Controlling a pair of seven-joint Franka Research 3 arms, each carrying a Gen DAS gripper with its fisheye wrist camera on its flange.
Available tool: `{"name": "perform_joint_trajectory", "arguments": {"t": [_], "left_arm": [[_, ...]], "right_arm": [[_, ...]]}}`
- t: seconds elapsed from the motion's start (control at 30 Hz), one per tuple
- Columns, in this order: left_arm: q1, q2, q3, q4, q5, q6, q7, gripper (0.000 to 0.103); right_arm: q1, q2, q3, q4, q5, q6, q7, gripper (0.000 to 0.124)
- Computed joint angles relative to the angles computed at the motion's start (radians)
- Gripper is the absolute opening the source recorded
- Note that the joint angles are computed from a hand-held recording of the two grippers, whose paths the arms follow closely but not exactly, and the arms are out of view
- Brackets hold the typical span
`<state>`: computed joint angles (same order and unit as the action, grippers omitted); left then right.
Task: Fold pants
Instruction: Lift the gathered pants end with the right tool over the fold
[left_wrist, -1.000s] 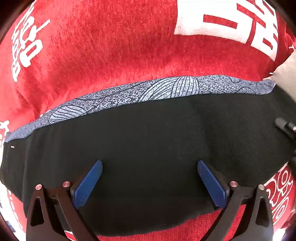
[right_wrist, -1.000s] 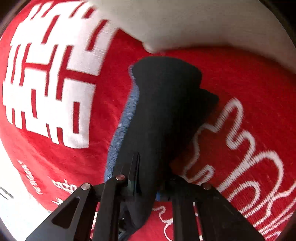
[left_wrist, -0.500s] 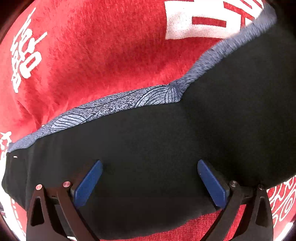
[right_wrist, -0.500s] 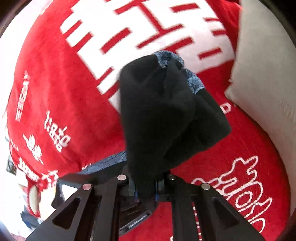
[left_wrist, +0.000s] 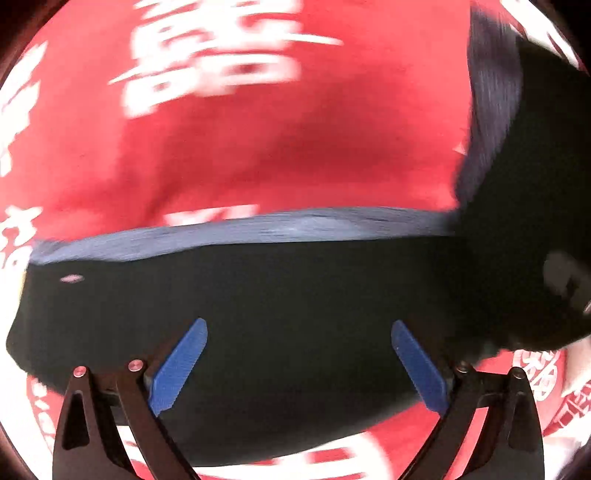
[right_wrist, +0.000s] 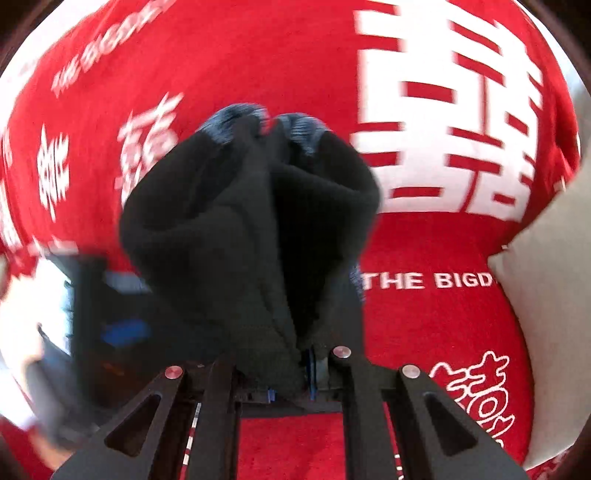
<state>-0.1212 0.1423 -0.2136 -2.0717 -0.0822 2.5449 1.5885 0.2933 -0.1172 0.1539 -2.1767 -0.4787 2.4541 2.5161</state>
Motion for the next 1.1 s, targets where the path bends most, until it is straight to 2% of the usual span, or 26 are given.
{"name": "perform_joint_trajectory", "arguments": {"t": [0.13,0.3,0.33,0.37,0.4,0.47,0.53,0.63,0.83,0.9,0.93,0.97,1.0,1.1], "left_arm": [[0.054,0.003,0.068,-0.002,0.105,-0.006,-0.020,0.102],[0.117,0.019,0.100,-0.002,0.171,-0.017,-0.049,0.102],[0.129,0.023,0.101,0.000,0.169,-0.014,-0.039,0.102],[0.138,0.027,0.100,0.000,0.166,-0.012,-0.025,0.102],[0.143,0.031,0.096,0.001,0.162,-0.010,-0.013,0.102],[0.156,0.027,0.083,0.000,0.126,-0.020,0.036,0.102],[0.163,0.016,0.068,-0.001,0.077,-0.037,0.087,0.102],[0.159,-0.014,0.036,0.006,-0.058,-0.083,0.201,0.102],[0.119,-0.028,0.009,0.068,-0.335,-0.232,0.446,0.102],[0.107,-0.012,0.008,0.094,-0.388,-0.268,0.471,0.102],[0.101,0.001,0.006,0.110,-0.402,-0.287,0.477,0.099],[0.093,0.021,0.005,0.132,-0.401,-0.302,0.472,0.091],[0.087,0.041,0.004,0.151,-0.390,-0.318,0.461,0.086],[0.086,0.115,-0.001,0.218,-0.378,-0.393,0.421,0.055]], "right_arm": [[0.072,0.170,0.038,0.141,-0.103,-0.146,0.072,0.017],[0.198,0.386,0.009,0.320,-0.168,-0.330,0.085,0.027],[0.232,0.424,0.001,0.360,-0.192,-0.391,0.070,0.032],[0.262,0.450,-0.007,0.388,-0.213,-0.433,0.052,0.044],[0.280,0.452,-0.014,0.390,-0.217,-0.435,0.036,0.049],[0.289,0.411,-0.023,0.343,-0.185,-0.362,0.013,0.061],[0.291,0.347,-0.033,0.281,-0.141,-0.295,-0.001,0.062],[0.252,0.235,-0.044,0.175,-0.037,-0.184,0.007,0.062],[0.138,0.034,-0.044,-0.015,0.091,-0.116,0.088,0.062],[0.104,0.003,-0.037,-0.055,0.134,-0.101,0.088,0.062],[0.090,-0.011,-0.034,-0.074,0.158,-0.094,0.083,0.062],[0.079,-0.023,-0.030,-0.093,0.183,-0.082,0.077,0.062],[0.068,-0.033,-0.027,-0.109,0.205,-0.071,0.072,0.062],[0.044,-0.048,-0.013,-0.135,0.241,-0.046,0.060,0.061]]}}
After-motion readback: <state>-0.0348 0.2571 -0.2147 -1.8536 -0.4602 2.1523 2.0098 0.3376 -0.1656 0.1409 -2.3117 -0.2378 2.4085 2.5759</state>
